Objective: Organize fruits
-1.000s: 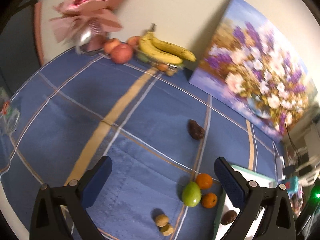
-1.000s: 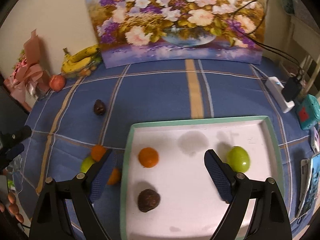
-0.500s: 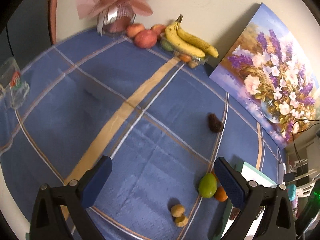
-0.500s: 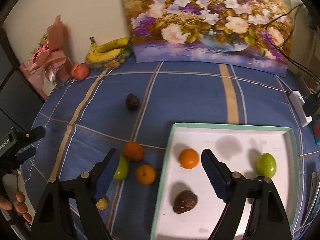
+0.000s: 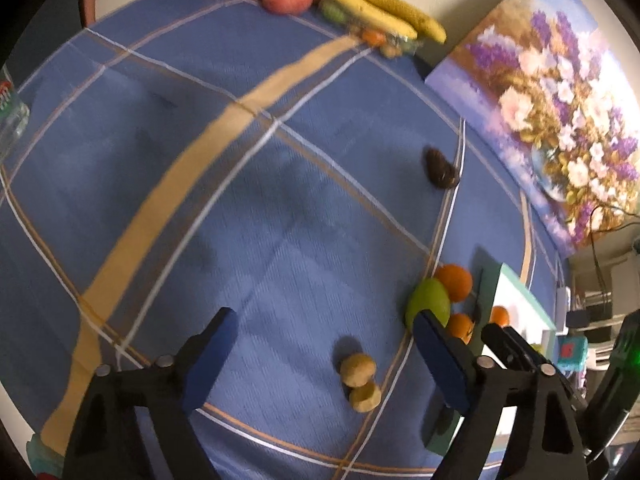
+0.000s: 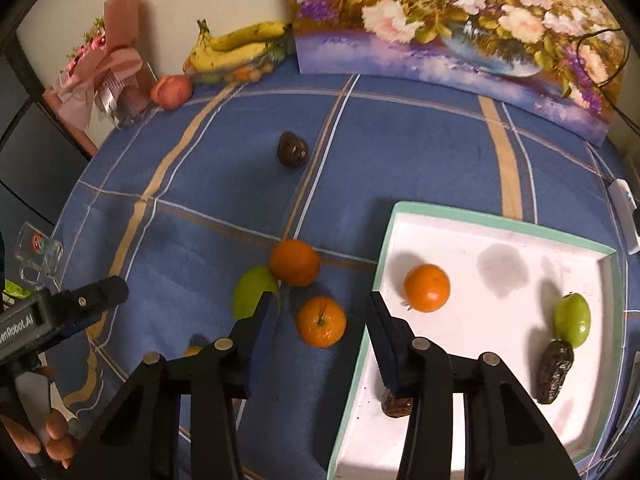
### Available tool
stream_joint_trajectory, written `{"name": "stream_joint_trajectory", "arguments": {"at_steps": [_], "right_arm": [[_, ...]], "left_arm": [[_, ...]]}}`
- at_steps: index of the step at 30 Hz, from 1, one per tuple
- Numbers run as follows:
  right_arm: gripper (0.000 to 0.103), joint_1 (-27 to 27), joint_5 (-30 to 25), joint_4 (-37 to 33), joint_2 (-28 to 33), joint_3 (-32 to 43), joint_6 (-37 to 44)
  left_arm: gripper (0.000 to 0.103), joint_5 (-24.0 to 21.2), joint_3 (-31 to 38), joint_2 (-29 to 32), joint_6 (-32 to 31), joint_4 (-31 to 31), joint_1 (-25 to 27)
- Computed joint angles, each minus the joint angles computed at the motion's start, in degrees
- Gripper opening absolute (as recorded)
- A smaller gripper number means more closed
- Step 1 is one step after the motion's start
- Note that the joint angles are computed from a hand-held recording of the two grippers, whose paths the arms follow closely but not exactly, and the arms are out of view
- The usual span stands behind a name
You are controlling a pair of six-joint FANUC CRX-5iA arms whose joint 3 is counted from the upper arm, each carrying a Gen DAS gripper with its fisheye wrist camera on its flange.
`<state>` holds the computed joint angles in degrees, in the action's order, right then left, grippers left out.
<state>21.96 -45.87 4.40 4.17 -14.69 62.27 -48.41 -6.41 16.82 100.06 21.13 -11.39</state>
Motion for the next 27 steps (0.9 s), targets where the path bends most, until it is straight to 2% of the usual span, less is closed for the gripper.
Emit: {"name": "stream_joint_trajectory", "arguments": {"at_steps": [2,6,8,13,14,18,20,27], "right_arm": [[0.037,-0.2,-0.5,-1.0,0.6,0.3,0.7],[0.036,-0.4,-1.2,-2.2,1.5,1.1,1.9],[0.033,-0.3,-1.4,-2.3,1.9,1.4,2.1],[0.033,0.1,-2.0,-1.3,3.0,1.5,1.2],[0.033,0.0,-2.1,-1.1,3.2,1.6,1.0],[0.033,-0.2,-2.2,-1.3,4.1,1.8,1.0],[0.033,-0.3,-1.9,-2.3,4.6,2.3,1.5],[0.033,-0.6,-1.8,-3.2,5.0,2.7,2.9]], "left_arm": [[0.088,-1.4,0.6,0.9,0.5,-0.5,-0.3],[0.086,-2.6,0.7,1.7,0.1,0.0,-0.6],[0.075,-3.1,0.6,2.1,-0.6,0.8,-0.8],[0.073,-4.0,0.2,2.9,-2.3,3.1,-1.3],[0.066,-4.2,0.2,2.9,-2.5,3.1,-1.4],[0.058,-5.4,1.1,3.7,-2.7,2.4,-1.7],[0.048,-6.1,1.0,4.1,-3.6,3.4,-1.7],[0.047,-6.9,2.2,5.1,-3.4,2.2,-2.7]]}}
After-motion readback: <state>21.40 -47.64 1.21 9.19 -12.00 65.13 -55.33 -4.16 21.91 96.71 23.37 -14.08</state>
